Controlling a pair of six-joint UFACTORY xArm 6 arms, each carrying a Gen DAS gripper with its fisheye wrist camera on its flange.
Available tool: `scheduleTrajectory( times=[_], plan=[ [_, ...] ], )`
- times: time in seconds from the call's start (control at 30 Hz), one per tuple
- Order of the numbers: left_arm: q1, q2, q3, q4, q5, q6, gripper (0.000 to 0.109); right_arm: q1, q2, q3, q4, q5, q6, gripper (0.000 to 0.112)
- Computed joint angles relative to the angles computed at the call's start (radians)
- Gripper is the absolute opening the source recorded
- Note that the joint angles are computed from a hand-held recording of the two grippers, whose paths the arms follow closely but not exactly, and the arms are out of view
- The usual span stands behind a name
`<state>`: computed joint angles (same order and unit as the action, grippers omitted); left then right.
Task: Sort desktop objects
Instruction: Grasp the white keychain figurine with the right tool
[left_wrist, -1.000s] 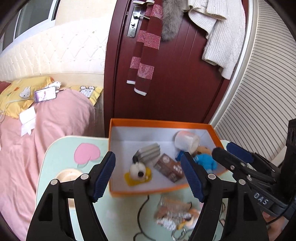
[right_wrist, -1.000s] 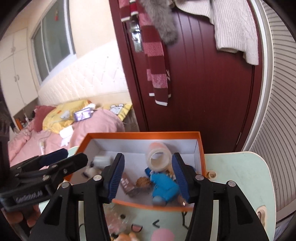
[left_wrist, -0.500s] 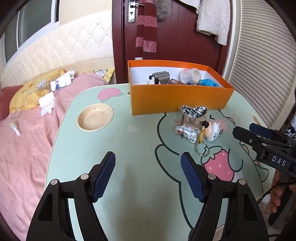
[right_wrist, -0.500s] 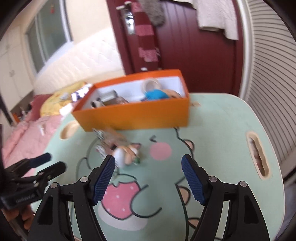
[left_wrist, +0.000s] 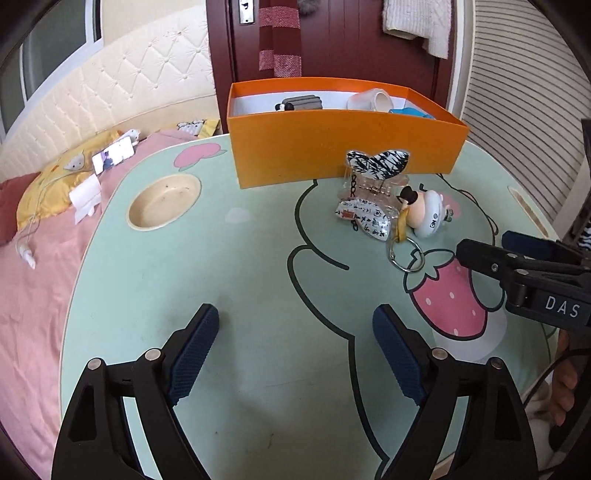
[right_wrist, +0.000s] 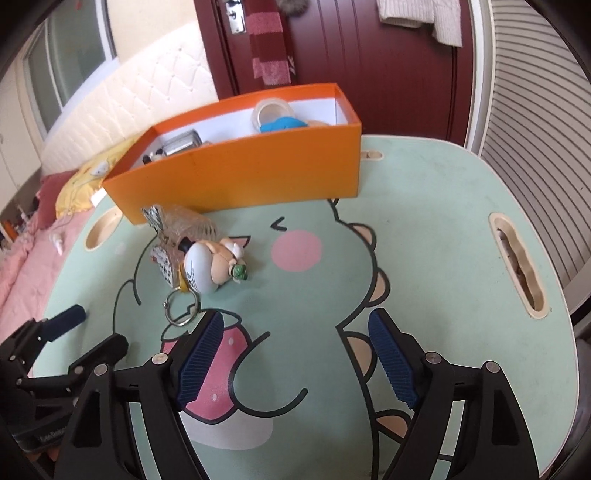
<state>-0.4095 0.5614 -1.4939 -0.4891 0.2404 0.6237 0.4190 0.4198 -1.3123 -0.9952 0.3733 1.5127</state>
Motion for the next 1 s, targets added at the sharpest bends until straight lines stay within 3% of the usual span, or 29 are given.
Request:
scheduleTrajectory(
  times=[0.17, 0.23, 0.57, 0.63, 0.8, 1.0],
  plan=[
    [0.000, 0.007, -0.008, -0.033, 0.000, 0.031, 0.092, 0.006, 0.006, -0.006, 0.029, 0.005, -0.047, 0.086],
    [0.001, 0.015, -0.014, -0.031, -0.001, 0.029, 0.103, 0.002, 0.005, -0.003, 0.029, -0.015, -0.052, 0.086],
    [-0.001, 0.041, -0.033, -0.021, -0.009, 0.018, 0.103, -0.001, 0.025, -0.039, -0.019, -0.089, -0.102, 0.086],
    [-0.001, 0.043, -0.036, -0.019, -0.009, 0.018, 0.103, 0.002, 0.042, -0.065, -0.013, -0.081, -0.134, 0.086],
    [-0.001, 0.041, -0.038, -0.013, -0.004, 0.015, 0.103, 0.007, 0.108, -0.139, 0.151, -0.063, -0.304, 0.086],
    [0.004, 0.039, -0.043, -0.019, 0.006, 0.025, 0.103, 0.019, 0.156, -0.208, 0.156, -0.010, -0.350, 0.086]
  ],
)
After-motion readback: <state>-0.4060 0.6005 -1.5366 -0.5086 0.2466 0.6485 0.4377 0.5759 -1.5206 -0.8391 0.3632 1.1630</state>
